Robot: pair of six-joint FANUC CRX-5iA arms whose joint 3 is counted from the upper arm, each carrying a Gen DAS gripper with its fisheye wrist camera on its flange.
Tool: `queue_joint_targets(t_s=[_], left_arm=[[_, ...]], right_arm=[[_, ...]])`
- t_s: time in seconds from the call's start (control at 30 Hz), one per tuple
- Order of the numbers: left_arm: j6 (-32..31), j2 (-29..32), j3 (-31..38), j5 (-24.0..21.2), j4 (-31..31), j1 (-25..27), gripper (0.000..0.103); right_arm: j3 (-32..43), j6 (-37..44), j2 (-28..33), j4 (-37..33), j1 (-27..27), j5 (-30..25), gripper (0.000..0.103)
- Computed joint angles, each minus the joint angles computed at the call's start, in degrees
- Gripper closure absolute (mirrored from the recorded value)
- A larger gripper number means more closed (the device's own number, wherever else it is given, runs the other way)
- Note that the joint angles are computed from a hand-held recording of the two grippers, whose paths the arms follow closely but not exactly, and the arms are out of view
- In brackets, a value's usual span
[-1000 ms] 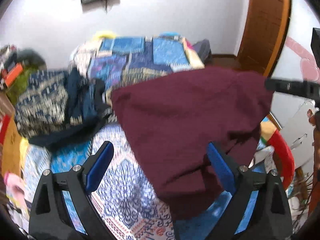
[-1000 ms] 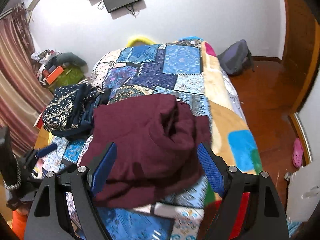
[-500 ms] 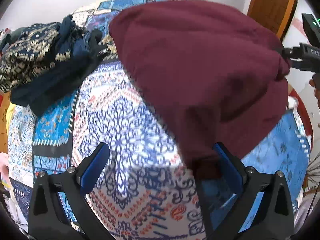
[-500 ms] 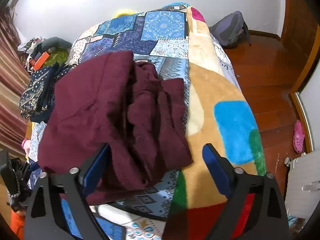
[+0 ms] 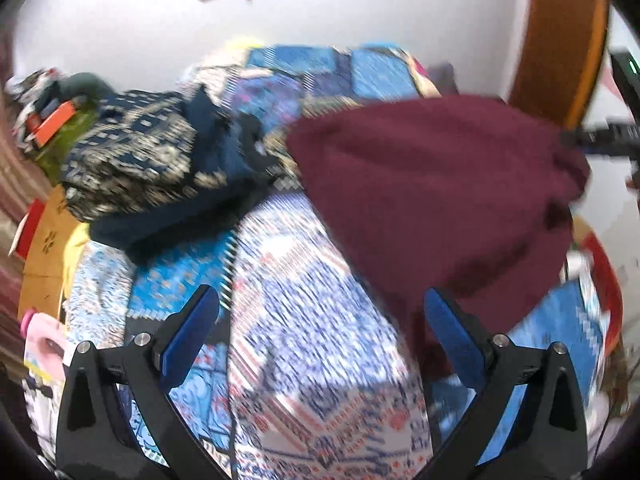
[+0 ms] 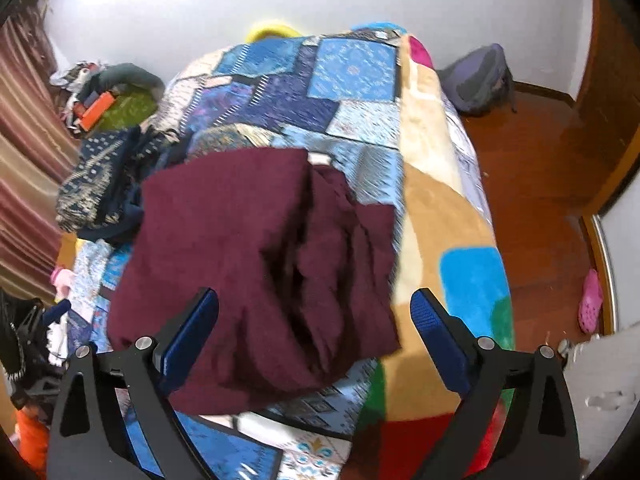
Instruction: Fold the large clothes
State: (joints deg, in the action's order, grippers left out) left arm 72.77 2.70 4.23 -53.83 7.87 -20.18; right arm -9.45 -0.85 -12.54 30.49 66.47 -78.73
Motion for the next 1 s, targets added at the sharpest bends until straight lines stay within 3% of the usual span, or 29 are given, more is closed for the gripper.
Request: queue_joint_targets(t_s=[0.13,0.27,0.4,0.57,0.7,0.83,1.0], left_arm=[[5.54,4.33,4.59,-1.03,1.58,1.32,0.000],[6.90,10.26,7.83,-5.77,9.40,3.29,0.000],[6.94,15.82,9.60,-9.89,16.03,3.79,0.000],[7.19,18.26,8.94,-9.58,21.50,4.18,0.000],[7.05,21.60,9.09,-12.13,28.20,5.54,0.000],[6.94,23.24,8.98,-12.28,31.17,5.69,0.000],[6.74,24.79,9.82,-12.64,34.03,5.21,0.000]], right_arm=[[0.84,2.87,1.22,-1.76,-3.58,3.60,0.008],[0.22,5.64,1.35,-7.14,-7.99,6.14,0.007],[-5.06,7.70,-2.76,-12.25,-11.78,14.41,0.002],[-8.77,9.47,-4.91,-14.86,-13.85,20.73,0.000],[-10.03,13.49,-6.02,-22.93,-18.47,27.37,0.000],[-10.81,13.46,-6.30,-25.25,-19.78,30.33,0.000],[-9.76,11.40,-5.47,-24.49,-19.51,29.57,0.000]])
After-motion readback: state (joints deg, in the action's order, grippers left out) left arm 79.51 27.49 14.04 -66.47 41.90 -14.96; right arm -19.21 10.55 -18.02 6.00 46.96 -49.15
